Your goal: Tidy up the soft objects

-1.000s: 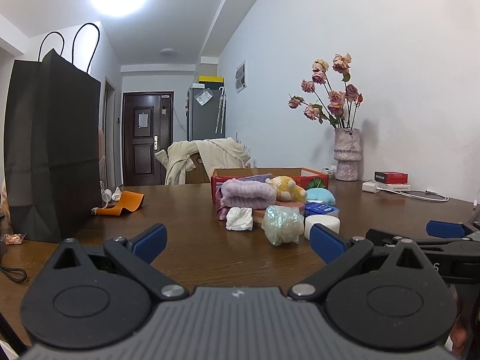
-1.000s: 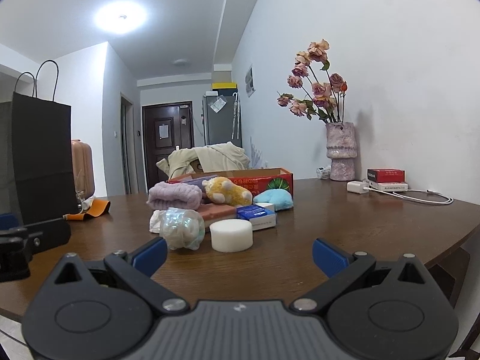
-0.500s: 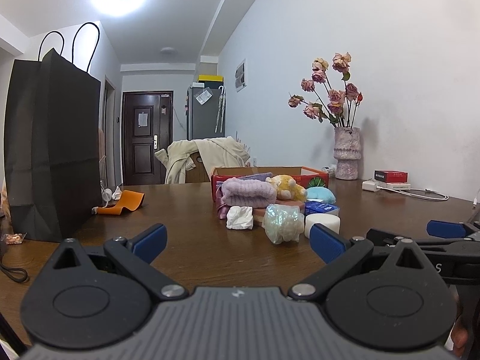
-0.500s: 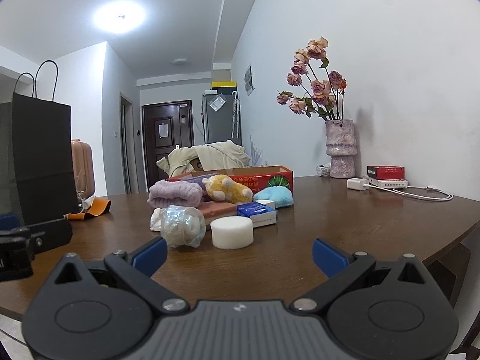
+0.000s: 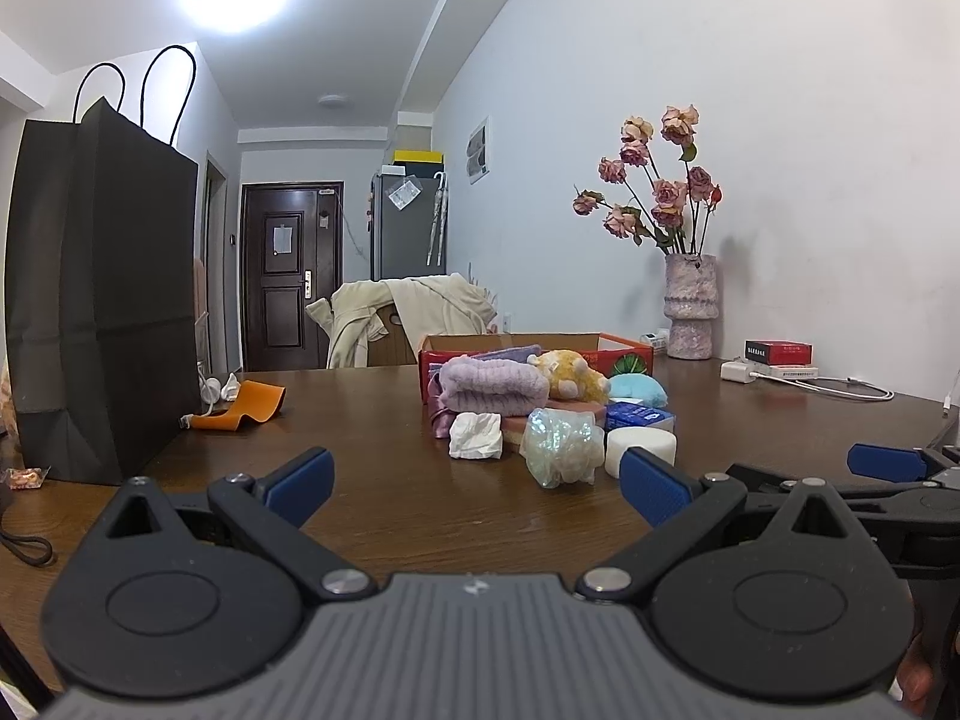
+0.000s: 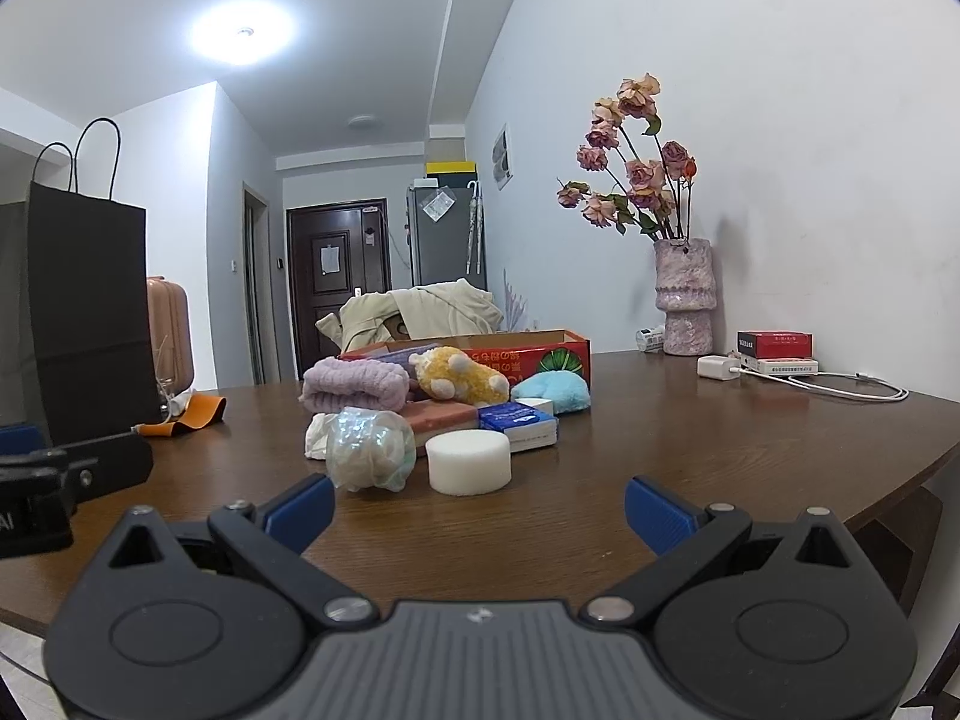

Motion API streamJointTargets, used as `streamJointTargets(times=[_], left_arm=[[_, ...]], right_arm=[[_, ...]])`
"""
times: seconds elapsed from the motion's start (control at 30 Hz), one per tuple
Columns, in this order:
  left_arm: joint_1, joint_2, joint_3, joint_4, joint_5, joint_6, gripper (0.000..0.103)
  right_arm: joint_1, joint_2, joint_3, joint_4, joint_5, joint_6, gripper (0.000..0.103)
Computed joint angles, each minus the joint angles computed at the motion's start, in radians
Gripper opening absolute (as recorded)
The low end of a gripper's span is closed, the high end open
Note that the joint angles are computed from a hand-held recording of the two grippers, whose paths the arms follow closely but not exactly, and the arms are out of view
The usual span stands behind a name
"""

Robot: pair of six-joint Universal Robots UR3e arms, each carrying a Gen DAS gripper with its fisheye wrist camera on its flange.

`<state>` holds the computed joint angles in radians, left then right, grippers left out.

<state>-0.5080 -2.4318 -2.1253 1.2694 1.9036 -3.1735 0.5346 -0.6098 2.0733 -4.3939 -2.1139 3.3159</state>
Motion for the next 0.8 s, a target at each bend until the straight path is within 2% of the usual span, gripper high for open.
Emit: streamJointTargets(times=[0.43, 0.57, 0.63, 0.73, 0.77, 0.8], left_arm=[[0.011, 0.008, -0.003, -0.008, -0.017, -0.008, 0.103], [0.02, 0.034, 0.013, -0.061, -0.045, -0.004, 0.103], [0.036, 0.049, 0.051, -0.111, -0.084, 0.031, 0.103], [0.053, 0.072, 0.136, -0.238, -0.115, 0.025, 0.103], [0.054, 0.074, 0.172, -0.289, -0.111, 0.015, 0.103], [0.055, 0.075, 0.206, -0.34, -0.111, 0.007, 0.103]], right_arm=[[-0.005, 0.0, 0.006, -0.005, 0.016, 0.002, 0.103], [-0.012, -0.001, 0.006, -0.002, 0.023, 0.002, 0.103], [-0.036, -0.018, 0.011, 0.019, 0.056, 0.008, 0.103], [-0.103, -0.03, 0.008, 0.035, 0.163, -0.017, 0.103], [-0.13, -0.029, 0.006, 0.032, 0.21, -0.015, 0.103], [-0.182, -0.043, 0.026, 0.036, 0.307, 0.002, 0.103]])
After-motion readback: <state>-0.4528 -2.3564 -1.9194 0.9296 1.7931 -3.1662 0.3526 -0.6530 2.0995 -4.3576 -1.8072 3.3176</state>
